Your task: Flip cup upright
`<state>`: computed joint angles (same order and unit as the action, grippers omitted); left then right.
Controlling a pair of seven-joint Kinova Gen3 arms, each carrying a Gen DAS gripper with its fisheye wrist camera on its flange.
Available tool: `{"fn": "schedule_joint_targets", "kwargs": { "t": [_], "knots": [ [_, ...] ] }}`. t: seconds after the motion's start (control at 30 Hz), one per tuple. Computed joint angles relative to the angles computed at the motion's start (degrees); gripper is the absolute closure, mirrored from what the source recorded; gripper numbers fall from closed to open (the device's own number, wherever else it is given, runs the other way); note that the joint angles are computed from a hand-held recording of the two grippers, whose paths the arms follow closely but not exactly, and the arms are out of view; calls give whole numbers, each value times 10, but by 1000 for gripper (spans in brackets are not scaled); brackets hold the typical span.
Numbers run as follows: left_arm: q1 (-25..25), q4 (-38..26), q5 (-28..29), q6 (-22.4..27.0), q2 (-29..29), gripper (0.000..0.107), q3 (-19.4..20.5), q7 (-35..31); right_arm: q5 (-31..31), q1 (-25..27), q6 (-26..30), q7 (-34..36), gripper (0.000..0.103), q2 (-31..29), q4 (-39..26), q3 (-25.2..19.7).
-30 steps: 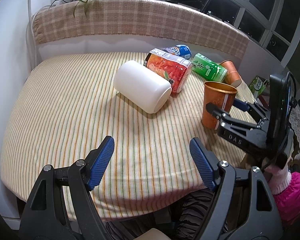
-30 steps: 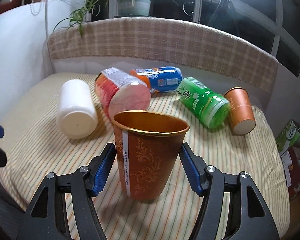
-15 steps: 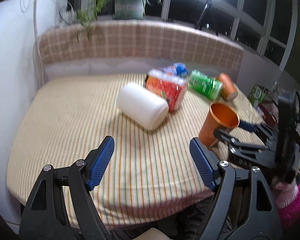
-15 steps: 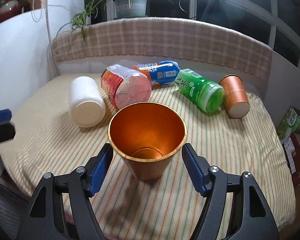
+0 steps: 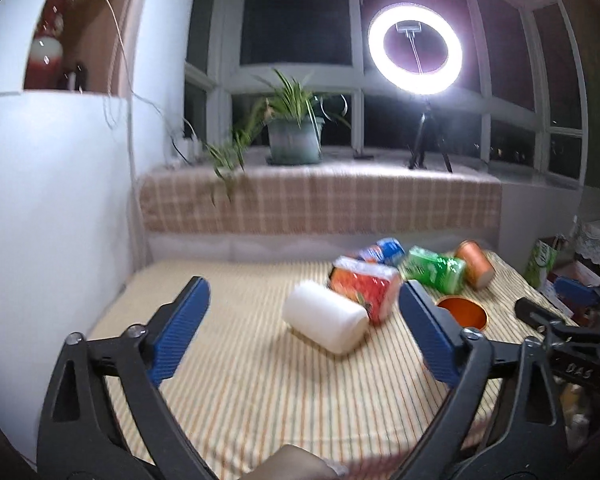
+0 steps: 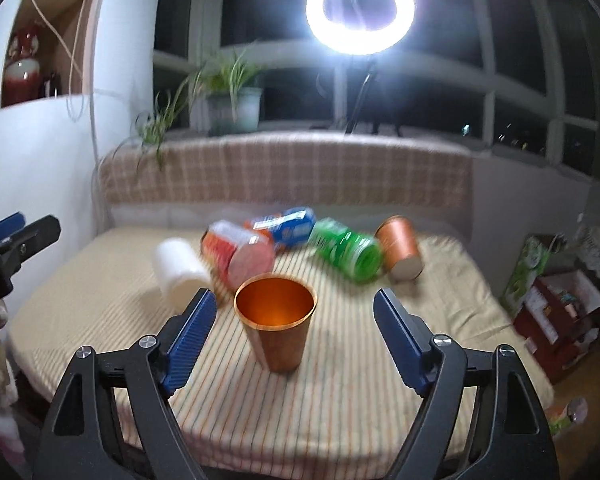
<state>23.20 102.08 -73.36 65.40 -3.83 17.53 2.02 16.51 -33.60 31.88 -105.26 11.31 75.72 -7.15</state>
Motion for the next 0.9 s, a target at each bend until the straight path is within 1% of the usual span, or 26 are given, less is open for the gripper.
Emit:
{"fn": "schedule_joint_targets", "kwargs": {
  "t": [0.07, 0.13, 0.27, 0.4, 0.63, 0.7, 0.83, 0.9],
  "knots": [
    [3, 1, -8, 10, 1, 6, 4, -1, 17, -8, -10, -24, 22, -5, 4, 8],
    [5, 0, -6, 9, 2, 6, 3, -9, 28, -11, -18, -43, 22, -9, 8, 12],
    [10, 2, -2, 12, 7, 5, 4, -13, 91, -31, -36, -113, 21, -17, 26, 28],
    [17, 2, 2, 19, 12, 4, 2, -1, 142, -38, -48, -167, 20, -26, 42, 30],
    [22, 4, -7, 33, 7, 4, 1, 21, 218, -42, -60, -230, 20, -39, 51, 23],
    [21, 3, -11, 38, 6, 4, 2, 26, 227, -39, -63, -239, 20, -41, 50, 18],
    [20, 3, -19, 46, 2, 4, 6, 34, 216, -28, -63, -228, 20, -43, 43, 7],
    [20, 2, -22, 49, 3, 4, 7, 36, 227, -31, -62, -238, 20, -44, 43, 8]
  ]
}}
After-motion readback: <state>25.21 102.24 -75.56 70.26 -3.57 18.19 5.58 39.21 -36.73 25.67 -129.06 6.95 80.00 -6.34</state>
